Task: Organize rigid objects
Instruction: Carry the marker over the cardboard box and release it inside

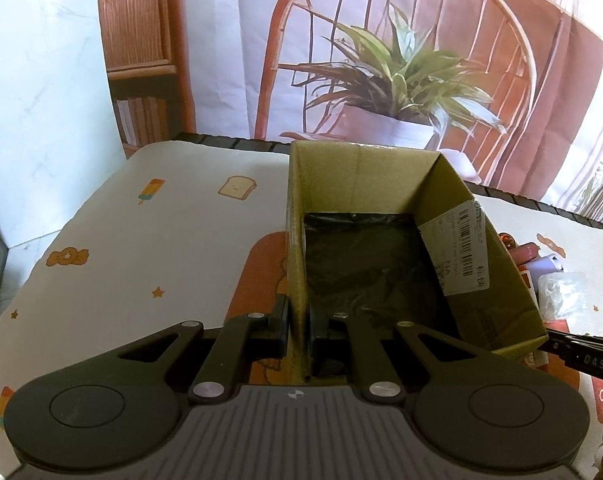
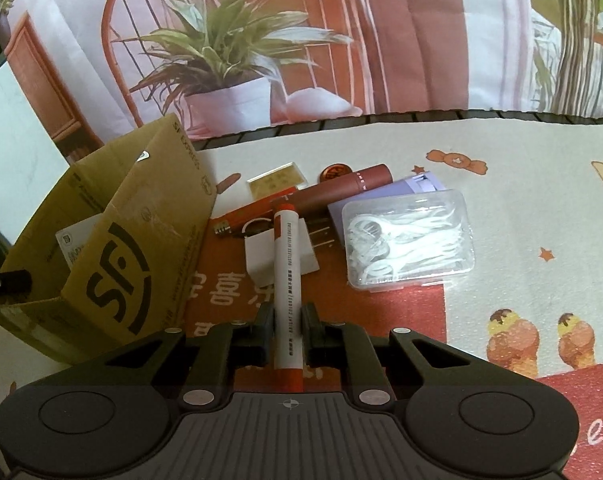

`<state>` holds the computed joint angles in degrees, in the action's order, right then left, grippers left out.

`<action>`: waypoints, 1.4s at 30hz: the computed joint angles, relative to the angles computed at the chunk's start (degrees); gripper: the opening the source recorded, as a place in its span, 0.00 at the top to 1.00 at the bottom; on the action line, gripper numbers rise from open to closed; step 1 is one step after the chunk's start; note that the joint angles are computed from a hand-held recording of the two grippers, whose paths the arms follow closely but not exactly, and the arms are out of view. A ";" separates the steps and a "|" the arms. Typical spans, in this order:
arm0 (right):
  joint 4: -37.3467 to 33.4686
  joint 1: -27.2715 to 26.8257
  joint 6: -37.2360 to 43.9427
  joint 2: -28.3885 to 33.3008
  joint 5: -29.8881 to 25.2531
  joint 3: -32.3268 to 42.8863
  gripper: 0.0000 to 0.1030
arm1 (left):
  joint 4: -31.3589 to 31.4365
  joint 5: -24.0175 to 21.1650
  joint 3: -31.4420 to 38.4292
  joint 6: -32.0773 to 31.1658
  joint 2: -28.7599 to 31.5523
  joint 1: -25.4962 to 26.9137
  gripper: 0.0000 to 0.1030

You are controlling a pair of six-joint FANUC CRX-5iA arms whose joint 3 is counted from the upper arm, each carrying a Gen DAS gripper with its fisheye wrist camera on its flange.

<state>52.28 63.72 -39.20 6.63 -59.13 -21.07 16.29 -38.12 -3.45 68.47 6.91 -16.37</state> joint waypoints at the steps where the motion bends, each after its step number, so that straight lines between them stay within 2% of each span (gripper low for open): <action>1: -0.08 0.02 -0.44 -0.14 -0.16 -0.09 0.87 | 0.27 -0.02 -0.08 -0.12 -0.01 0.08 0.90; 6: 2.79 -0.15 -5.65 -2.04 0.14 -1.96 0.87 | 0.82 -0.17 -0.16 -0.36 0.00 0.29 0.90; 13: 8.54 -1.31 -5.48 -3.23 -0.73 0.19 0.87 | 2.27 0.03 -0.73 -0.69 -0.08 0.63 0.90; 16: 12.28 -2.94 -4.11 -2.80 1.56 2.07 0.87 | 2.86 0.00 -0.82 -0.80 -0.03 0.73 0.90; 20: 14.92 -6.41 -0.91 -0.75 8.67 5.87 0.87 | 2.98 -0.11 -0.74 -0.59 0.08 0.76 0.90; 23: 11.50 -8.17 4.15 2.47 13.11 10.35 0.87 | 2.70 -0.11 -0.54 -0.30 0.20 0.66 0.90; 29: 2.15 -9.53 12.37 9.02 16.02 18.62 0.87 | 3.64 -0.08 -0.88 -0.85 0.14 0.90 0.90; 32: -2.34 -9.52 16.98 11.78 14.61 22.70 0.87 | 4.04 -0.03 -0.98 -1.13 0.20 1.03 0.90; 33: -3.08 -9.54 17.87 12.48 14.50 23.46 0.87 | 4.10 -0.02 -0.94 -1.14 0.24 1.01 0.90; 34: -1.00 -9.94 16.05 12.75 15.99 22.82 0.87 | 4.19 0.04 -1.02 -1.20 0.24 1.03 0.90; 37: -5.02 -9.47 20.53 14.51 13.75 26.26 0.87 | 4.49 0.20 -1.16 -1.33 0.23 1.06 0.90; 42: -8.55 -9.40 22.89 16.11 12.37 29.12 0.87 | 5.00 0.25 -1.38 -1.40 0.19 1.14 0.90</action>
